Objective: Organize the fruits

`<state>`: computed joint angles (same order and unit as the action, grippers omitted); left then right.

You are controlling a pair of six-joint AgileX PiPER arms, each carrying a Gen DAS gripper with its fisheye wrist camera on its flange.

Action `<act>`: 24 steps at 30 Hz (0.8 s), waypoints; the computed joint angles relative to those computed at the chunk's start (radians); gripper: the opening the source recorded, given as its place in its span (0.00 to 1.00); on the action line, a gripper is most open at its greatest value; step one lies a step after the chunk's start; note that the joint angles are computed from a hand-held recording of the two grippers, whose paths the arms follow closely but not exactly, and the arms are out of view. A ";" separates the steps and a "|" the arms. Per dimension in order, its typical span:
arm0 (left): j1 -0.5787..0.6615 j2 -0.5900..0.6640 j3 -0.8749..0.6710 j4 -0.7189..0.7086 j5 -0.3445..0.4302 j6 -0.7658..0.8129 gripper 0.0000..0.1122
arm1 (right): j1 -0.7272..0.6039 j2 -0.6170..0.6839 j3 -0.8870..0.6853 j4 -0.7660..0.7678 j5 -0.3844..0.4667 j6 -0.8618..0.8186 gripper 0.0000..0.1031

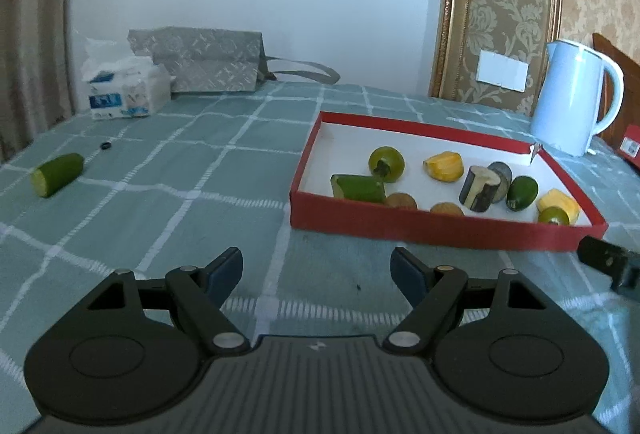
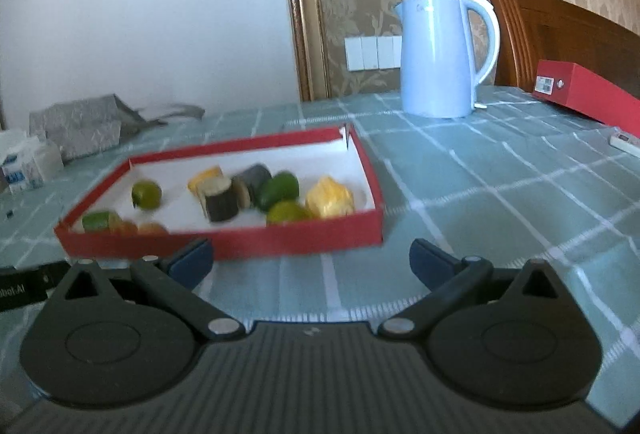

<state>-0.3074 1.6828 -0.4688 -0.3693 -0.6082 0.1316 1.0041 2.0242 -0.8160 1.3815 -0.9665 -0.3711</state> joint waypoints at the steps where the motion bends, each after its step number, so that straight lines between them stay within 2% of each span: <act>1: -0.027 -0.012 0.011 -0.054 -0.007 0.037 0.72 | 0.013 0.006 -0.014 0.033 -0.001 -0.041 1.00; 8: -0.140 -0.096 0.066 -0.228 -0.049 0.146 0.72 | 0.071 0.030 -0.082 0.149 -0.044 -0.208 1.00; 24: -0.188 -0.134 0.072 -0.305 -0.032 0.216 0.74 | 0.066 0.030 -0.137 0.216 -0.050 -0.301 1.00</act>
<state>-0.4955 1.5488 -0.3971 -0.6744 -0.6404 0.3480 1.0699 2.0540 -0.9534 1.5975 -1.0167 -0.6721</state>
